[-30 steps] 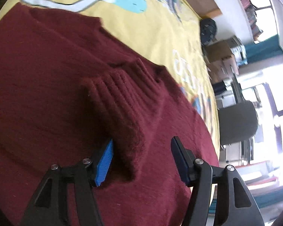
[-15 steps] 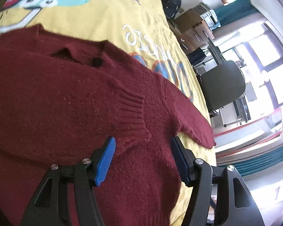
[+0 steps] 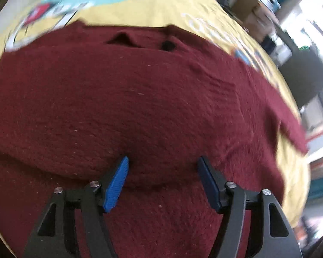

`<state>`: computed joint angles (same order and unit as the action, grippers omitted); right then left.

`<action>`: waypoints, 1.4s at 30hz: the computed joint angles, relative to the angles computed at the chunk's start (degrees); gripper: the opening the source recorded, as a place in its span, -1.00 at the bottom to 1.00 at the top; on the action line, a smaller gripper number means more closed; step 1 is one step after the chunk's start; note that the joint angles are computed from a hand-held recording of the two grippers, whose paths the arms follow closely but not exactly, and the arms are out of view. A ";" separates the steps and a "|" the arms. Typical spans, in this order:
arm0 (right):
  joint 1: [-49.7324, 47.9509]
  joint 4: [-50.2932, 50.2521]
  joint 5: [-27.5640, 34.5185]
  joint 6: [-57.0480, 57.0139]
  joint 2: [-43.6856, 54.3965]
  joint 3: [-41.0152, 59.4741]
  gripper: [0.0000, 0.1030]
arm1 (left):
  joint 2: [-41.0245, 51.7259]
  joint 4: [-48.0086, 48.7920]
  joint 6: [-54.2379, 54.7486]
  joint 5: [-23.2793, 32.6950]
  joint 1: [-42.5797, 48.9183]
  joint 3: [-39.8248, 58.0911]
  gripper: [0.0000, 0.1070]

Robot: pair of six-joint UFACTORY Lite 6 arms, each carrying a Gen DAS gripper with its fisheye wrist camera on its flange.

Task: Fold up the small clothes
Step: 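Open the left tool to release the sleeve and withdraw, then move the right tool to the other sleeve cuff and grasp it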

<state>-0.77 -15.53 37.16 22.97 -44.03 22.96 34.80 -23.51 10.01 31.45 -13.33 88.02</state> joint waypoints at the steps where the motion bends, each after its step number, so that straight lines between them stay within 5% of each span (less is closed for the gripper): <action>1: -0.32 0.26 -0.15 -0.37 0.03 0.03 1.00 | -0.89 0.54 0.17 -0.38 -1.20 -0.90 0.19; 8: -8.37 4.84 -3.13 -8.92 2.61 1.75 1.00 | -7.67 -8.28 7.96 -4.01 -0.44 -9.73 0.19; 14: -21.77 17.85 -8.54 -27.16 11.27 6.42 1.00 | -15.51 -5.25 7.46 -7.86 2.38 -20.43 0.19; 23: -38.23 46.06 -11.94 -57.64 37.25 23.22 1.00 | -28.92 2.99 4.76 -8.45 11.15 -35.56 0.19; 32: -46.48 62.02 -5.97 -64.81 63.80 45.47 0.85 | -38.35 7.53 3.59 -7.04 18.72 -44.36 0.19; 42: -49.98 67.09 -4.06 -64.49 78.80 61.82 0.58 | -41.84 13.10 -0.65 -6.21 20.73 -47.05 0.19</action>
<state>-50.75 51.56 33.11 -41.52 34.77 84.79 -7.03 -10.42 9.36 25.25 7.39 40.98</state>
